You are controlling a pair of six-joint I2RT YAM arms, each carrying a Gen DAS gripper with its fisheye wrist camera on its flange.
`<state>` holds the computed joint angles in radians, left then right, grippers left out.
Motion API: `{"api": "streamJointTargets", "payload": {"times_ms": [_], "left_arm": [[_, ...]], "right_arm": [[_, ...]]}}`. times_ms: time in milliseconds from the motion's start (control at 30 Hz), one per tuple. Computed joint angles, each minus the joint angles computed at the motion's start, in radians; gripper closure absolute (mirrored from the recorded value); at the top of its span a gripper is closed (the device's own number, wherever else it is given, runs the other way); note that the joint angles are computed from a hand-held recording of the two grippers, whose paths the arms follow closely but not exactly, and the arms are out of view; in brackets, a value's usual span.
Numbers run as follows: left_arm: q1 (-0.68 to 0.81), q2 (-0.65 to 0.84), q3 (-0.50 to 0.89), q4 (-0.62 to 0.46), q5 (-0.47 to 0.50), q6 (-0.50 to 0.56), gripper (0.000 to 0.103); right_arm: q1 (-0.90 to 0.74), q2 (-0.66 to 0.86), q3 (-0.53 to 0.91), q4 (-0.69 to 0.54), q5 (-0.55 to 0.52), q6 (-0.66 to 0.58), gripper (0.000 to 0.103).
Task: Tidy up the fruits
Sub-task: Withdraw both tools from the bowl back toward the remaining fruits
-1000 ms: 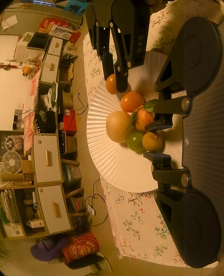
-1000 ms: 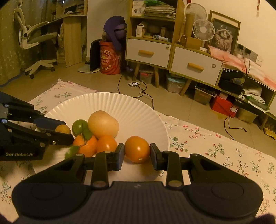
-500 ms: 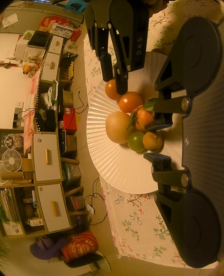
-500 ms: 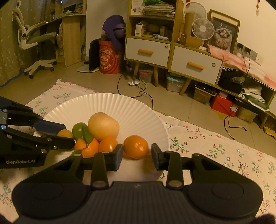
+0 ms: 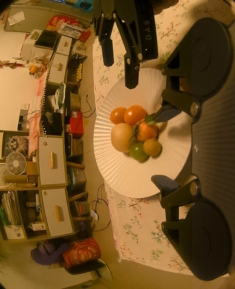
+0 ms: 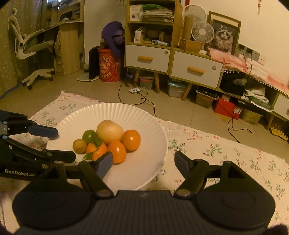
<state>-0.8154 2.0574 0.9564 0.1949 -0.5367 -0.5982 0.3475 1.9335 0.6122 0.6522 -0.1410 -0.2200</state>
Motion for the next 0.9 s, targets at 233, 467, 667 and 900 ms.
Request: {"api": "streamJointTargets", "payload": {"times_ms": [233, 467, 667, 900], "left_arm": [[-0.076, -0.035, -0.031, -0.045, -0.049, -0.056, 0.018], [-0.139, -0.054, -0.05, -0.082, -0.077, -0.114, 0.009], [-0.193, -0.055, -0.061, -0.111, -0.116, -0.168, 0.004], [-0.242, -0.04, -0.1, -0.091, -0.14, -0.222, 0.002]], "right_arm": [[0.01, -0.054, -0.095, 0.046, 0.024, 0.017, 0.017], [0.018, -0.106, -0.182, 0.081, 0.066, 0.057, 0.008], [0.028, -0.121, -0.239, 0.114, 0.095, 0.07, 0.003], [0.042, -0.076, -0.289, 0.197, 0.123, 0.073, 0.002]]}}
